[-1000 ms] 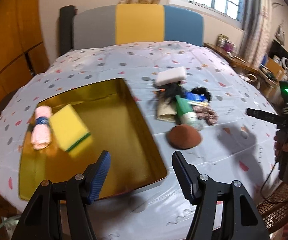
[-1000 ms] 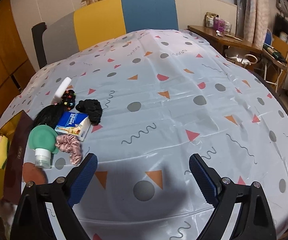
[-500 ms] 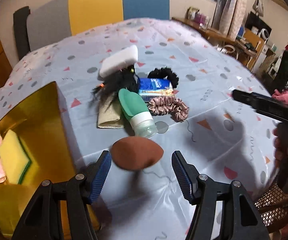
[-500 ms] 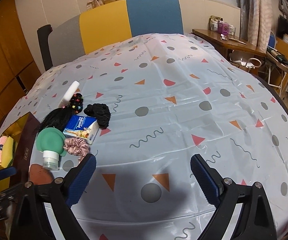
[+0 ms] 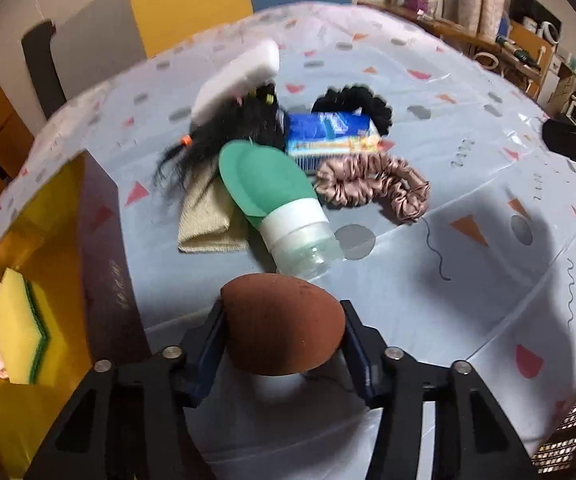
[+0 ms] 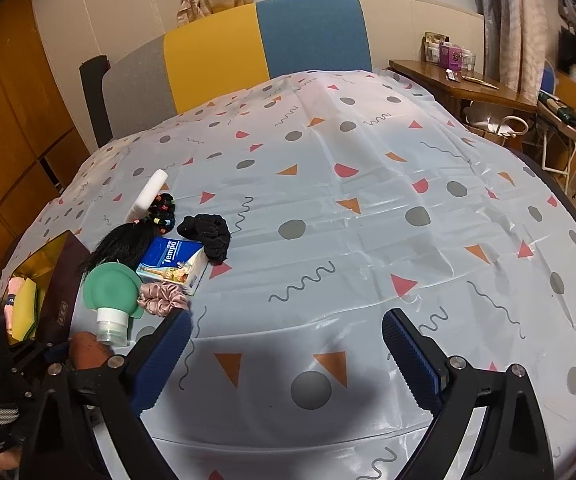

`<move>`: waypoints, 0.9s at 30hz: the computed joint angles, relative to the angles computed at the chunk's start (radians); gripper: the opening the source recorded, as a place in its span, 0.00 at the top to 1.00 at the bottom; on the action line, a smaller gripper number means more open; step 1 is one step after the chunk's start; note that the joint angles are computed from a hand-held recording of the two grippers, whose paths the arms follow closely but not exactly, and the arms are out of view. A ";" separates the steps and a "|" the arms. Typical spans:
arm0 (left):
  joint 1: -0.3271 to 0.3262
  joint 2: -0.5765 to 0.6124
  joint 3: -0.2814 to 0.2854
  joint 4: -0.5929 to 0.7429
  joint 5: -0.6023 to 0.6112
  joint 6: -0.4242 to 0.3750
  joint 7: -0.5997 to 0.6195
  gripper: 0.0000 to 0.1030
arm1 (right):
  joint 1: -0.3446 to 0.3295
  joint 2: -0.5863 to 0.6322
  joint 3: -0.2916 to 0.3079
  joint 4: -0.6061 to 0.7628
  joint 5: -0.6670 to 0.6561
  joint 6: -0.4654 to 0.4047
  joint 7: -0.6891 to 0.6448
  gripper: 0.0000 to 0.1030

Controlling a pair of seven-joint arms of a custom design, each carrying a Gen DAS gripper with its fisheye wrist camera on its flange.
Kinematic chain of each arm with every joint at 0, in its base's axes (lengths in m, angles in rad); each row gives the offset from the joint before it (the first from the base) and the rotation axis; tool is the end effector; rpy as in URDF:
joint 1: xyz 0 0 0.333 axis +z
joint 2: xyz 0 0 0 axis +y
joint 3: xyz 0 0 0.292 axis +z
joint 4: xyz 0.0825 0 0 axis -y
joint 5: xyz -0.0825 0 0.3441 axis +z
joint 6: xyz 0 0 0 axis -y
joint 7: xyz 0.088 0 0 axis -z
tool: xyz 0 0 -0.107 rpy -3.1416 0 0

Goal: Organize soft objects
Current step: 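Grasp the green silicone bottle with the right gripper while the left gripper holds the brown sponge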

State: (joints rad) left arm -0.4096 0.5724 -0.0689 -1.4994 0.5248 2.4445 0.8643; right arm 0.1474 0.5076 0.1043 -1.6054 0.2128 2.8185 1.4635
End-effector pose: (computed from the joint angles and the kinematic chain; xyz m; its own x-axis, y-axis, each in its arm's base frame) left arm 0.6168 -0.3090 0.3741 -0.0637 -0.9905 -0.1223 -0.8675 0.1155 -0.4839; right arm 0.6710 0.1481 0.4168 0.2062 -0.9649 -0.1626 -0.7647 -0.0552 -0.6420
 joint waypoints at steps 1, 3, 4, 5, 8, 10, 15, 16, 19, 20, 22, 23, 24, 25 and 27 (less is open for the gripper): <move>-0.001 -0.016 0.002 -0.027 0.010 0.022 -0.005 0.52 | 0.003 0.002 -0.003 0.003 -0.003 -0.005 0.002 0.06; 0.000 -0.058 0.006 -0.091 0.028 0.086 -0.035 0.53 | 0.009 0.007 -0.008 0.011 -0.015 -0.020 0.002 0.06; -0.006 -0.083 0.015 -0.129 0.054 0.120 -0.060 0.53 | 0.010 0.009 -0.010 0.013 -0.019 -0.027 0.001 0.06; -0.005 -0.109 0.016 -0.168 0.070 0.162 -0.080 0.53 | 0.013 0.011 -0.012 0.016 -0.024 -0.034 0.001 0.06; -0.024 -0.179 0.039 -0.264 0.163 0.256 -0.176 0.53 | 0.006 0.016 0.004 0.023 -0.017 -0.060 -0.027 0.06; -0.011 -0.233 0.032 -0.339 0.195 0.322 -0.219 0.53 | -0.002 0.021 0.019 0.030 -0.005 -0.080 -0.055 0.06; 0.020 -0.339 0.009 -0.461 0.246 0.386 -0.313 0.53 | -0.070 0.040 0.130 0.069 0.164 -0.188 -0.225 0.09; 0.025 -0.358 0.005 -0.480 0.263 0.391 -0.337 0.53 | -0.076 0.047 0.147 0.083 0.203 -0.218 -0.253 0.11; 0.051 -0.420 -0.008 -0.539 0.316 0.416 -0.414 0.53 | -0.047 0.081 0.153 0.136 0.267 -0.275 -0.279 0.19; 0.062 -0.435 -0.015 -0.554 0.332 0.421 -0.437 0.53 | -0.032 0.097 0.147 0.158 0.278 -0.288 -0.274 0.21; 0.088 -0.469 -0.029 -0.586 0.360 0.436 -0.479 0.53 | 0.009 0.147 0.131 0.229 0.275 -0.328 -0.243 0.23; 0.100 -0.488 -0.035 -0.603 0.382 0.442 -0.506 0.53 | 0.029 0.167 0.120 0.259 0.265 -0.340 -0.224 0.23; 0.113 -0.505 -0.041 -0.618 0.406 0.448 -0.535 0.53 | 0.046 0.190 0.113 0.294 0.255 -0.356 -0.208 0.23; 0.127 -0.519 -0.049 -0.629 0.422 0.452 -0.556 0.53 | 0.067 0.225 0.106 0.347 0.238 -0.380 -0.187 0.24; 0.157 -0.552 -0.064 -0.661 0.447 0.462 -0.597 0.52 | 0.107 0.290 0.085 0.446 0.201 -0.411 -0.130 0.23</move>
